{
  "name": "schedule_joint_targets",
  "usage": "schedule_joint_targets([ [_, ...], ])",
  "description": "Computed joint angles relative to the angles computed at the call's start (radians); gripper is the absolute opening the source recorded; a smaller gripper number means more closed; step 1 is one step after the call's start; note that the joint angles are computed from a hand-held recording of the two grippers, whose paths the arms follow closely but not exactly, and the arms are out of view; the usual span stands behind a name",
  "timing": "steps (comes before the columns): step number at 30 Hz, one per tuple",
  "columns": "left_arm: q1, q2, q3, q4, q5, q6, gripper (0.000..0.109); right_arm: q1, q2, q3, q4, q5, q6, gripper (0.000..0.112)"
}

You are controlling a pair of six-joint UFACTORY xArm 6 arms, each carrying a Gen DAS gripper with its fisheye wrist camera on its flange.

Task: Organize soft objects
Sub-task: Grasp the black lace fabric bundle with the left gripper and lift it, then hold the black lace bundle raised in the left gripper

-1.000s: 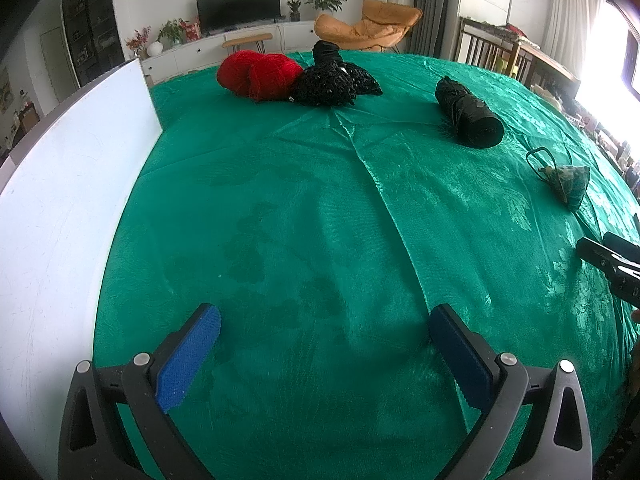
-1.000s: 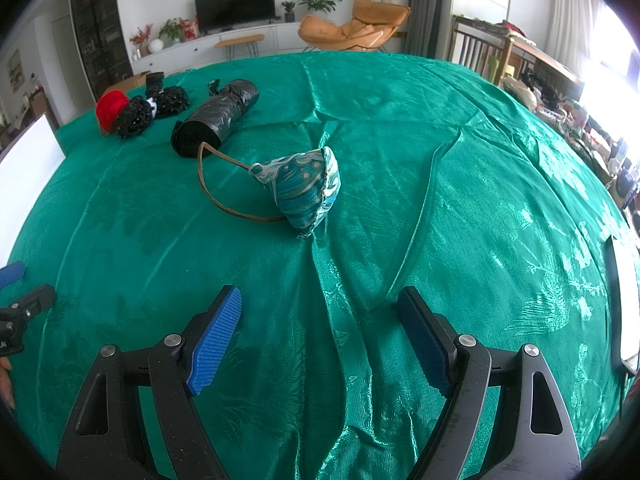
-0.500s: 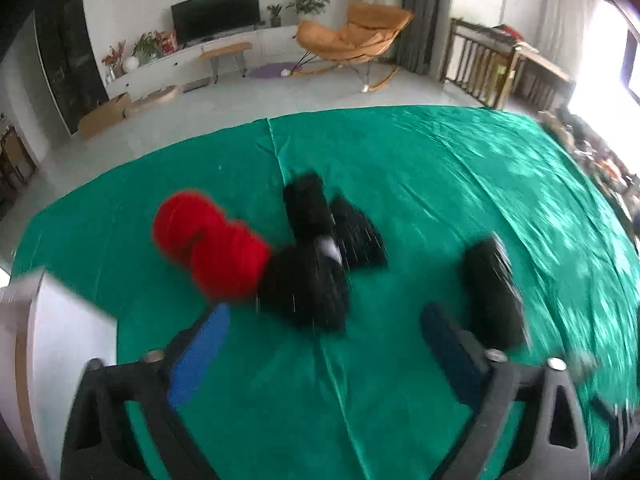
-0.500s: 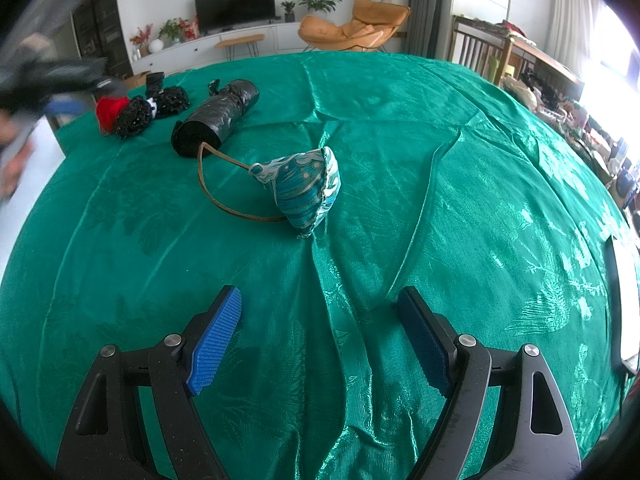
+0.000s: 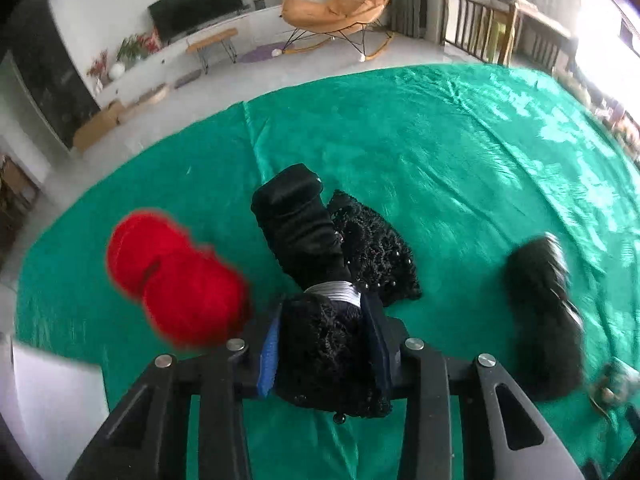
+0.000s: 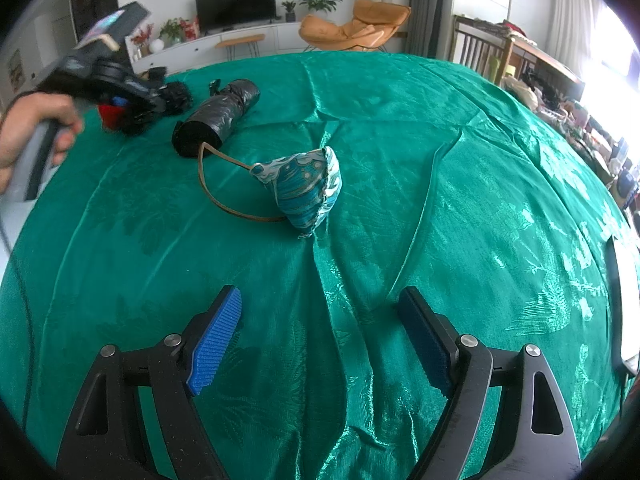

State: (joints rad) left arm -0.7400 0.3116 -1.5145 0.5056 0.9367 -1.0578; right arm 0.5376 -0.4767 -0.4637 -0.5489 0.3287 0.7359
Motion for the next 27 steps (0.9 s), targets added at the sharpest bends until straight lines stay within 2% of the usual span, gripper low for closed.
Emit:
schedule_joint_targets([
  [4,-0.09,-0.225,0.252,0.021,-0.065,-0.23,0.037,0.0,0.0,0.0,-0.001,0.0,0.001,0.084],
  [8,-0.293,-0.4,0.45,0.079,-0.012,-0.48,0.039,0.0,0.001,0.0,-0.001,0.0,0.001,0.084],
  [11,-0.415,-0.425,0.517,0.072,0.026,-0.597,0.041,0.0,0.001,-0.001,-0.002,0.0,0.002,0.084],
  [13,-0.46,-0.417,0.538,0.115,0.024,-0.669,0.053,0.0,0.001,-0.001,-0.002,0.0,0.002,0.084],
  [14,-0.485,-0.413,0.542,0.149,0.04,-0.705,0.067,0.0,0.001,-0.001,-0.002,0.0,0.002,0.084],
  [15,-0.494,-0.4,0.535,0.161,0.053,-0.71,0.084,0.0,0.001,0.0,-0.003,-0.001,0.002,0.084],
  [16,-0.496,-0.389,0.528,0.161,0.061,-0.695,0.09,0.0,0.001,0.0,-0.003,-0.001,0.002,0.084],
  [19,-0.481,-0.353,0.5,0.19,0.085,-0.632,0.095,0.0,0.001,0.0,-0.002,-0.001,0.002,0.084],
  [22,-0.45,-0.37,0.545,0.242,0.024,-0.663,0.103,0.0,0.002,-0.001,-0.004,-0.001,0.003,0.084],
  [27,-0.439,-0.365,0.538,0.242,0.025,-0.655,0.103,0.0,0.001,-0.001,-0.004,-0.001,0.003,0.084],
])
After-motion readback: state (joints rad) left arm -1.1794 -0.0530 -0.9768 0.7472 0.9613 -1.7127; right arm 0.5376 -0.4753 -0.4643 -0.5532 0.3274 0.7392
